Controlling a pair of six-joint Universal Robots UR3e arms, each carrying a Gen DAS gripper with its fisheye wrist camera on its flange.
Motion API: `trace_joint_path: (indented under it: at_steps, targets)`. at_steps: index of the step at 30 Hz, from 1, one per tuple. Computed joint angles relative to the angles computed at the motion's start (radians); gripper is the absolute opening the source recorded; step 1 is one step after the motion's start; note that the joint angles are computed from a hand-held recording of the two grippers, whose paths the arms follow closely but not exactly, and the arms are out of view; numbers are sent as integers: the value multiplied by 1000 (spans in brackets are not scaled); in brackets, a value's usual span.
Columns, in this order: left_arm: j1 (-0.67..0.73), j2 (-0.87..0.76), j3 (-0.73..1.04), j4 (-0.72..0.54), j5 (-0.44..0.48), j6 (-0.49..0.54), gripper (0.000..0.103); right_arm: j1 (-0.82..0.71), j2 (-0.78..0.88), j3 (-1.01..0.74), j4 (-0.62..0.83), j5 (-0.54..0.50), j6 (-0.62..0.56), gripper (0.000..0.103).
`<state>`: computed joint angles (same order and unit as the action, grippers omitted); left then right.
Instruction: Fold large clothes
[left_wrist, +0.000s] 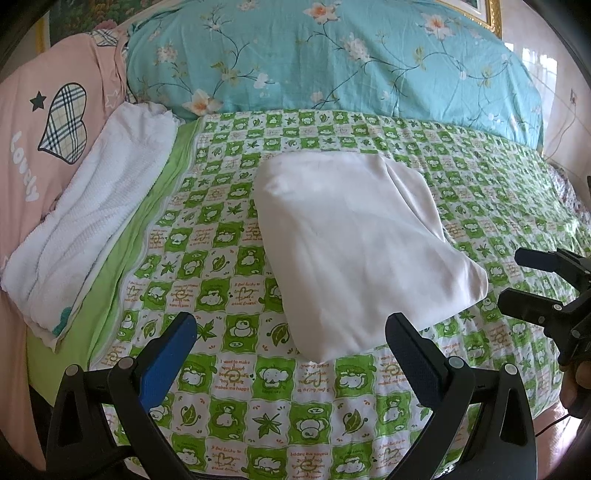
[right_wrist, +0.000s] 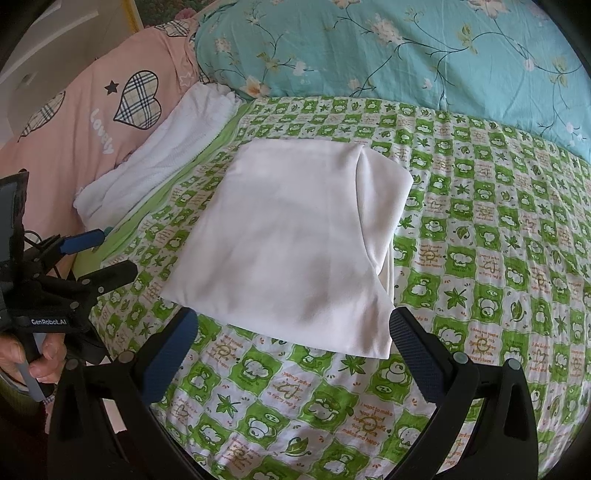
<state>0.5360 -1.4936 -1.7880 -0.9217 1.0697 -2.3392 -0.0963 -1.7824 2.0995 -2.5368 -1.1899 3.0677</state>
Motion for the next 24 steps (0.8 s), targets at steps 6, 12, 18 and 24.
trace_joint_path:
  at_steps: [6,12,18,24]
  targets:
    - [1,3,-1,-1,-2,-2,102,6,2,-4,0,-4,6,103]
    - [1,-11,20,-10,-5,0,102,10,7,-8,-3,-7,9,103]
    - [1,-12,21,-10,-6,2,102,10,11,-13,-5,-5,8,103]
    - [-3,-15,26,-9,-3,-4,102,9,11,-13,-5,-4,7,103]
